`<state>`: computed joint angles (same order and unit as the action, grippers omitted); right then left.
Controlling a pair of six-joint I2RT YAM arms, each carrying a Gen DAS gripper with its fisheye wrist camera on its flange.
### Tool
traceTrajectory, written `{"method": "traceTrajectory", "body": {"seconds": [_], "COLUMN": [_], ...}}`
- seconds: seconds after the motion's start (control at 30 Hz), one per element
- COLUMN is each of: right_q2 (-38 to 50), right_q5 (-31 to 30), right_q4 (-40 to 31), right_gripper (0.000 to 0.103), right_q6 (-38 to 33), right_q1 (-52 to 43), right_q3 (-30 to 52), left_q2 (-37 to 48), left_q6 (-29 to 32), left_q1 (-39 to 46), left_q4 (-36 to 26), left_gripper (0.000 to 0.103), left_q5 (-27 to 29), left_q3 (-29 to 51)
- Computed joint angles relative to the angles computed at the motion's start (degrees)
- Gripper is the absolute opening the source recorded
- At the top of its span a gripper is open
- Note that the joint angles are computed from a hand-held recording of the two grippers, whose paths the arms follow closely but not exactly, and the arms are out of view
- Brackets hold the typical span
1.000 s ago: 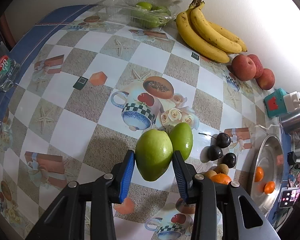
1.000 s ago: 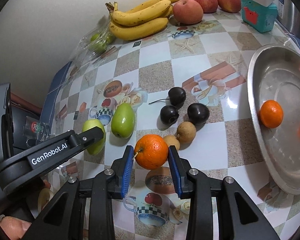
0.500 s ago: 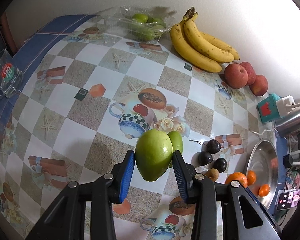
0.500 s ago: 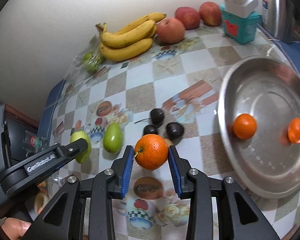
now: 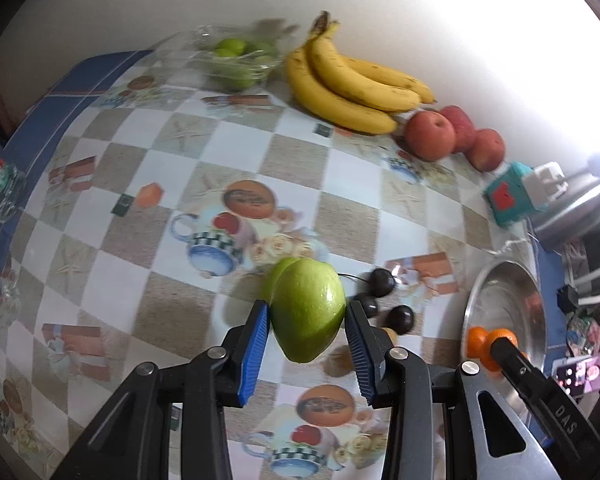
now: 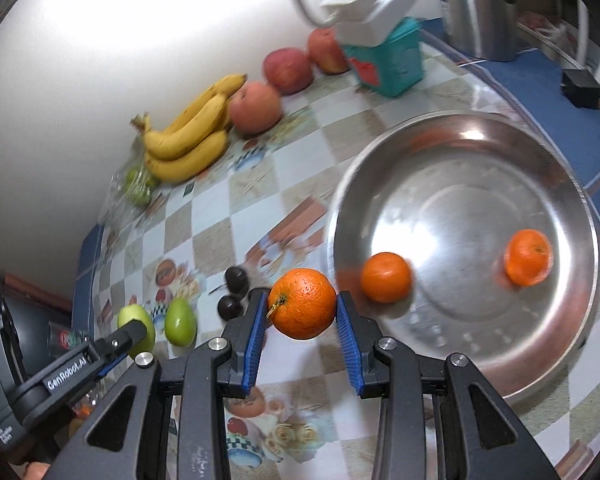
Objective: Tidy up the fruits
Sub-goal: 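Lift and carry the green pear and tangerine over the steel bowl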
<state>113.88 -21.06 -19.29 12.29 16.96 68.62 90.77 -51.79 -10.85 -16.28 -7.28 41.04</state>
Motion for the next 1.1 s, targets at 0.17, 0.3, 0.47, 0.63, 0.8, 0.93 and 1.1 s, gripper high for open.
{"method": "traceTrajectory", "body": {"seconds": [0.17, 0.3, 0.47, 0.63, 0.8, 0.93, 1.1], "right_q2": [-0.4, -0.4, 0.2, 1.9, 4.1, 5.8, 7.9], "right_q5": [-0.1, 1.4, 2.1, 2.3, 2.9, 3.3, 5.9], "right_q4": [0.0, -0.2, 0.1, 1.5, 3.6, 6.1, 6.4], "right_gripper": [0.036, 0.036, 0.037, 0.037, 0.037, 0.037, 0.037], "right_q6": [0.5, 0.8, 1.4, 1.5, 2.4, 3.9, 4.4], "right_q1": [-4.3, -7.5, -11.1, -13.6, -14.1, -14.4, -13.9], "right_q3": [0.2, 0.5, 0.9, 1.7, 2.9, 4.0, 5.8], "left_q2": [2.1, 4.9, 8.6, 14.6, 22.0, 27.6, 32.8], "left_q6": [0.8, 1.9, 3.9, 6.3, 10.4, 13.7, 16.4], "left_q1": [-3.6, -7.4, -11.4, -14.5, -16.2, -16.2, -15.9], "left_q4": [-0.2, -0.2, 0.5, 0.4, -0.5, -0.9, -1.5], "left_gripper": [0.041, 0.041, 0.041, 0.042, 0.042, 0.042, 0.042], "left_q5": [-0.7, -1.3, -0.8, -0.8, -0.9, -1.2, -1.6], "left_q3": [3.5, 7.2, 11.7, 18.6, 27.0, 33.6, 39.3]}}
